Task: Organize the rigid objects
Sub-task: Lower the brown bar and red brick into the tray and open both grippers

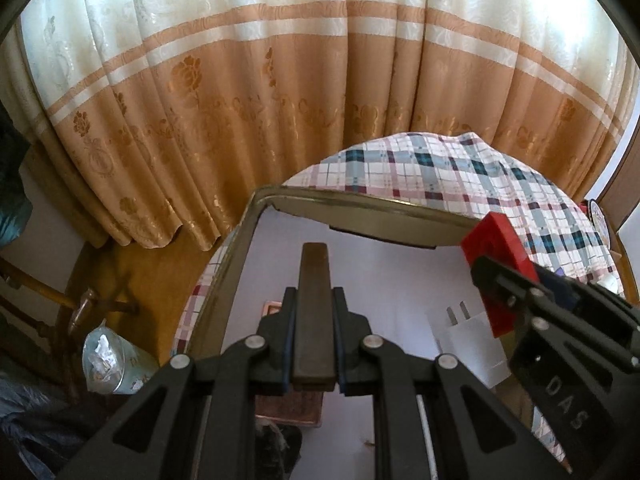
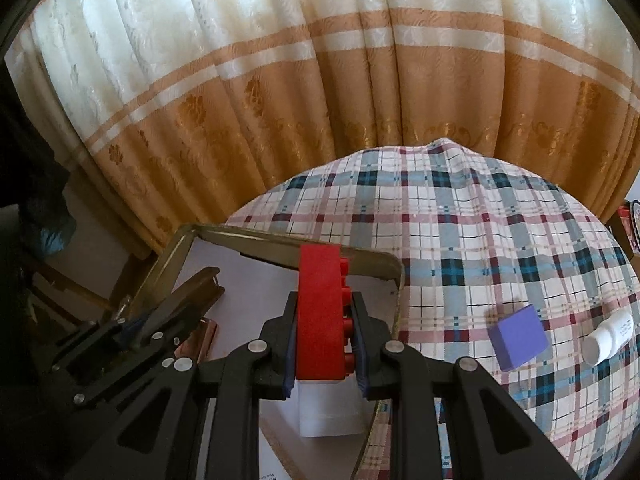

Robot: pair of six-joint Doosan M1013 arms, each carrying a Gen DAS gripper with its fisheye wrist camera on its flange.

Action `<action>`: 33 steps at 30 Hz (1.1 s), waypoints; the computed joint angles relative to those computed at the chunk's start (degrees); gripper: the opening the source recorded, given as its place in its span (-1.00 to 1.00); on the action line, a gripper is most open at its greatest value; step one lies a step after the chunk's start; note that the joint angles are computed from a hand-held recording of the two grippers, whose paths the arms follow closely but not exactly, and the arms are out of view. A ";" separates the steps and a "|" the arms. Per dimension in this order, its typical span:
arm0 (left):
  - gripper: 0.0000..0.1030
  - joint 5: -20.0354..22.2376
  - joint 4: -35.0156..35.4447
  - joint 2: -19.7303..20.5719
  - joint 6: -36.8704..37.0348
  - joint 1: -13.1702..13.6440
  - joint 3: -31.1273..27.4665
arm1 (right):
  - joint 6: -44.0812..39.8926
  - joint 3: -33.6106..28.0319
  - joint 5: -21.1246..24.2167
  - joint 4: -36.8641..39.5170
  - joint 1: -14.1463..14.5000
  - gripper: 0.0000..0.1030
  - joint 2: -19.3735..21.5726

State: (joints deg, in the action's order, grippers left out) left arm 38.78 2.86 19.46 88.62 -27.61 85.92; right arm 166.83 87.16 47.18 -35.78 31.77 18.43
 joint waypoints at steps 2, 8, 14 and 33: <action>-0.72 0.09 0.10 0.10 0.13 0.00 -0.12 | -1.23 -0.27 0.02 1.29 -0.26 -0.51 0.26; -0.72 1.06 0.42 0.71 0.10 -0.03 -0.84 | -3.67 -0.48 -0.10 4.81 -0.96 -0.51 0.75; -0.72 1.22 0.32 1.16 1.00 -0.16 -1.00 | -4.51 -0.18 -0.23 6.41 -1.42 -0.51 0.94; 0.48 -3.69 -4.93 -3.17 0.07 1.52 2.21 | 9.70 8.46 -15.94 1.71 -1.43 0.14 -5.18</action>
State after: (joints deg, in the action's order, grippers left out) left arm 35.09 -2.07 16.29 88.69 -26.09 88.13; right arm 176.53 95.61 31.24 -34.07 30.34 13.25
